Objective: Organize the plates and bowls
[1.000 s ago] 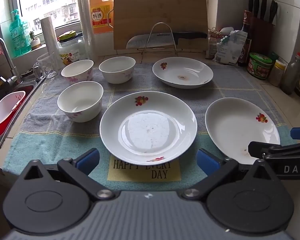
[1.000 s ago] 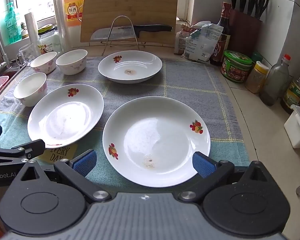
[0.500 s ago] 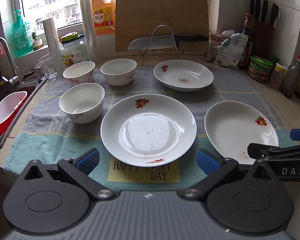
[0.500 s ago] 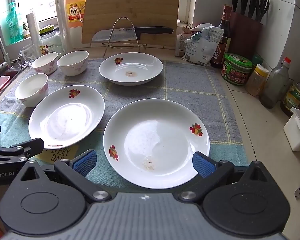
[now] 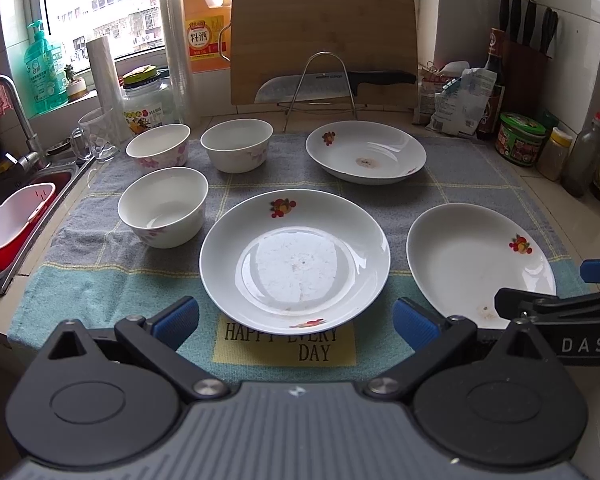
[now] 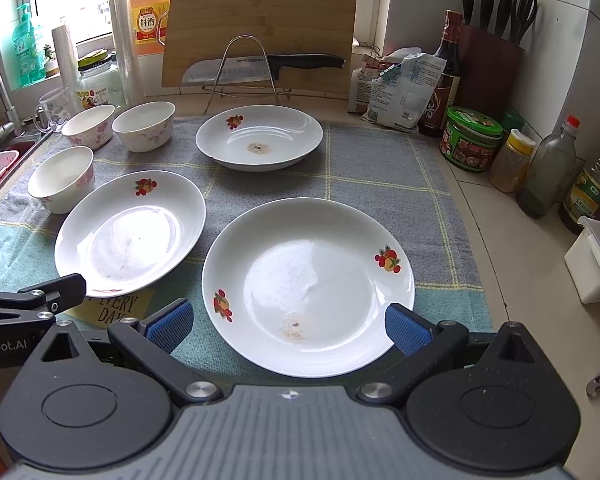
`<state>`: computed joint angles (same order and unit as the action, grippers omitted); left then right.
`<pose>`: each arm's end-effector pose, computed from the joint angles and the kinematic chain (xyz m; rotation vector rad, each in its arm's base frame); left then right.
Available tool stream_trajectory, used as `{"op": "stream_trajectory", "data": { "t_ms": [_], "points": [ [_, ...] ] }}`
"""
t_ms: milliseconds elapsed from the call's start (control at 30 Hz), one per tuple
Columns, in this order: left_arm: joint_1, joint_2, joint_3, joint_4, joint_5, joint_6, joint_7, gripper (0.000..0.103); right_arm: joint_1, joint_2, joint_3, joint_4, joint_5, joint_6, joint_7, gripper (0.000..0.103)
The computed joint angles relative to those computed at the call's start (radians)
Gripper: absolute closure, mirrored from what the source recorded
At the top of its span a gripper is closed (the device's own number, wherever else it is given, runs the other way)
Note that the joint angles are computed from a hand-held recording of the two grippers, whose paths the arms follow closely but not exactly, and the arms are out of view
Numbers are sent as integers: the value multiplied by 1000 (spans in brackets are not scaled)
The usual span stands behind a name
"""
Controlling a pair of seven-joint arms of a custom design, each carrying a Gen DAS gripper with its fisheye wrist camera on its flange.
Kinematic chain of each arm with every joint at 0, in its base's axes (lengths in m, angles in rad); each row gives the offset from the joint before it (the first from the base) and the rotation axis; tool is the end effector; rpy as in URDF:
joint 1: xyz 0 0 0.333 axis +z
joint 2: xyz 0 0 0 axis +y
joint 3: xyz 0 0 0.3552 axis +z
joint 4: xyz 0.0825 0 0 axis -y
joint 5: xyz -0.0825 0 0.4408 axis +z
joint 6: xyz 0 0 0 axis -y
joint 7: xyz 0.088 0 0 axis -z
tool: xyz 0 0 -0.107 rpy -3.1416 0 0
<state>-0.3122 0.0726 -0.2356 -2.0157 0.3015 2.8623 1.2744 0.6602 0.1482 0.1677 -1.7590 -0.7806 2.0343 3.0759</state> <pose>0.5636 -0.3589 0.5193 -1.3072 2.2040 -0.8889 0.4957 0.4723 0.5253 -1.5023 2.1809 -0.8242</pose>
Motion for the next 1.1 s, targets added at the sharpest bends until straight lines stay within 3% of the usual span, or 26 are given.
{"op": "stream_trajectory", "data": {
  "t_ms": [1100],
  "points": [
    [-6,4,1,11,14,2,-17,1,0,-3,0,5,-6,-13,-13,0]
  ]
}}
